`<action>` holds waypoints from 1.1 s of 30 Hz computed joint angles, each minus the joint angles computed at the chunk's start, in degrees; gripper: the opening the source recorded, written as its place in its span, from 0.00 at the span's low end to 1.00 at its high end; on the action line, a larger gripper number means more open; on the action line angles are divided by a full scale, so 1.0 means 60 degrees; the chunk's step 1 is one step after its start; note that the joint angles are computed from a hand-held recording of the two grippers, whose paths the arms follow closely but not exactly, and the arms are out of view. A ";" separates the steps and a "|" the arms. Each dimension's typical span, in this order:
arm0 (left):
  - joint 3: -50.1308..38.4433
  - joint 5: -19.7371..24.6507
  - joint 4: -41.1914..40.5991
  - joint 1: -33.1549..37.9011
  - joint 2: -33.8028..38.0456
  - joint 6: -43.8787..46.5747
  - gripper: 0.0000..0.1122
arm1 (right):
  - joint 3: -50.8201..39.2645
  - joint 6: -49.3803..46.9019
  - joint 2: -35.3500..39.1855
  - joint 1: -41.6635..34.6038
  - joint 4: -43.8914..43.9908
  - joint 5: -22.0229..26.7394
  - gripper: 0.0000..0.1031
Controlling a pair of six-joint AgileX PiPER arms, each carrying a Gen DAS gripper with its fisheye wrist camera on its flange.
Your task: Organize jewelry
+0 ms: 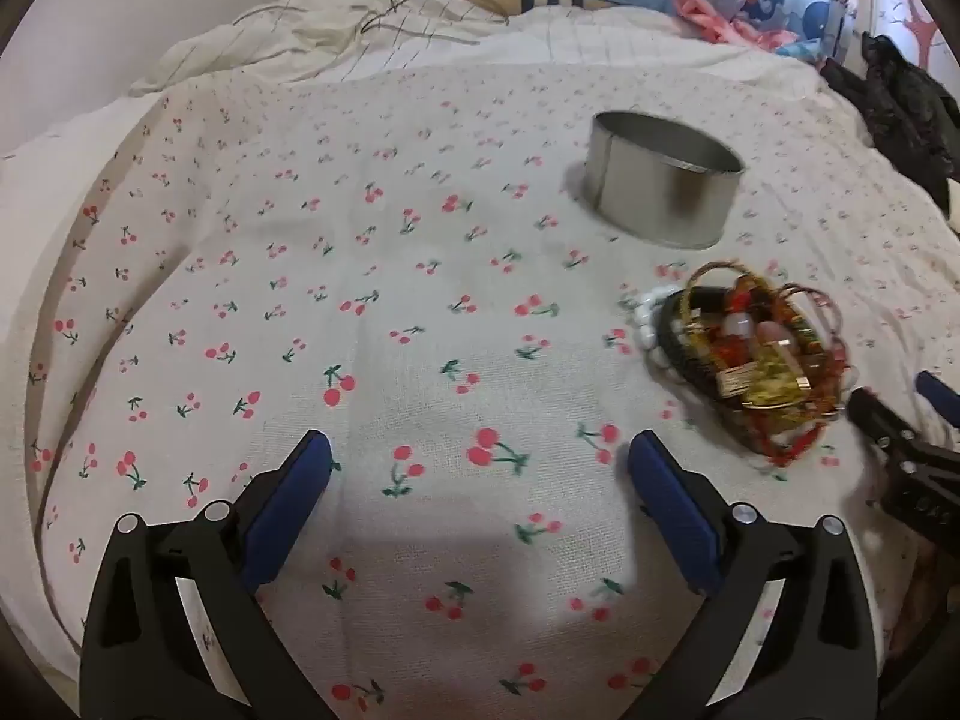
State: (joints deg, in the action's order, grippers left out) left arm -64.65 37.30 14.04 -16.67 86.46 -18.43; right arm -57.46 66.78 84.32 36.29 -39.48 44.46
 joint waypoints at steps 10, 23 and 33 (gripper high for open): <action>0.0520 -0.0230 0.0451 -0.0549 -0.0262 -0.0833 0.85 | 0.0284 0.0934 -0.0284 0.0380 -0.0763 0.0218 0.93; 0.0634 -0.0305 0.1408 -0.0970 -0.0035 -0.2095 0.85 | 0.0239 0.0838 -0.0112 0.0277 -0.0749 0.0142 0.93; 0.0668 -0.0330 0.1563 -0.1032 -0.0025 -0.2271 0.85 | 0.0238 0.0781 -0.0134 0.0255 -0.0742 0.0158 0.93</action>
